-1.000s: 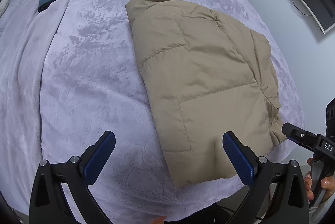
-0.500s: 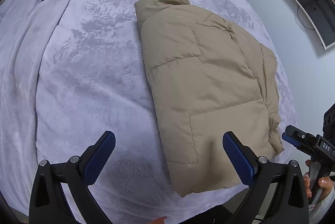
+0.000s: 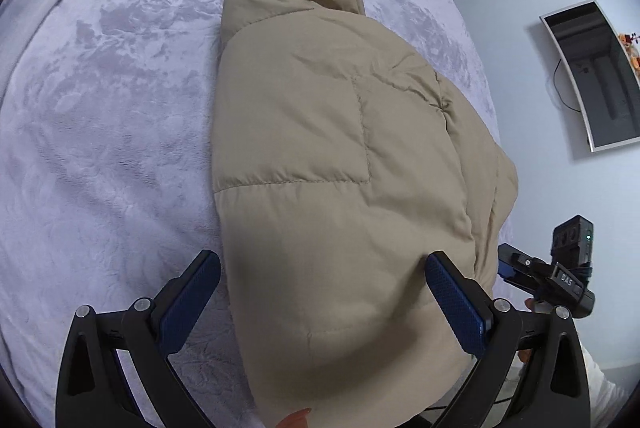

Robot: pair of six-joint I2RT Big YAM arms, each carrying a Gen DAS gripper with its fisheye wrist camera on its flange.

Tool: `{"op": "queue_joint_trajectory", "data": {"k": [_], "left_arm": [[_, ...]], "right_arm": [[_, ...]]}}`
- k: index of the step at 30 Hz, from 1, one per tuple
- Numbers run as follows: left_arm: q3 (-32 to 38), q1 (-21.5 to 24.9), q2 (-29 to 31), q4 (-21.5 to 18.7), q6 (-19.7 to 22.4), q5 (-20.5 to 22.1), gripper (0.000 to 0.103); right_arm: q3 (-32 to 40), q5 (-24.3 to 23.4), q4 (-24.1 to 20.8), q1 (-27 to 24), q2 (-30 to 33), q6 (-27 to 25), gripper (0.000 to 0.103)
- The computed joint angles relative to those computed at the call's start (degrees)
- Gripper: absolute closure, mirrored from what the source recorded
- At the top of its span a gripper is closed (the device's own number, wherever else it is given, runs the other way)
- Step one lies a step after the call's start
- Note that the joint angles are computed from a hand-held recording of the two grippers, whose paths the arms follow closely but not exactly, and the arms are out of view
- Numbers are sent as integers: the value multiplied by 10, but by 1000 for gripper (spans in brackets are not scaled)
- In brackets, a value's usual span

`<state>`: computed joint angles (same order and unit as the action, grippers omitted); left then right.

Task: Fold large clothes
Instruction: 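Grasp the folded beige jacket with the right tool and lift it up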

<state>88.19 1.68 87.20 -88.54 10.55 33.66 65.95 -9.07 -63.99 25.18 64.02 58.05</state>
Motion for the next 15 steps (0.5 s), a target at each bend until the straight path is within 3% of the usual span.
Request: {"op": "queue_joint_trajectory", "data": {"k": [7, 9, 11, 15], "left_arm": [[-5, 13, 46, -8, -1, 76, 1], [-4, 13, 54, -9, 3, 83, 1], [-3, 11, 61, -12, 6, 86, 1], [-1, 5, 70, -11, 6, 94, 1]], "right_arm": [[-76, -99, 101, -83, -7, -28, 14], [-101, -135, 141, -101, -8, -21, 13], [-125, -171, 184, -116, -5, -7, 0], [-149, -215, 254, -128, 8, 8, 0]]}}
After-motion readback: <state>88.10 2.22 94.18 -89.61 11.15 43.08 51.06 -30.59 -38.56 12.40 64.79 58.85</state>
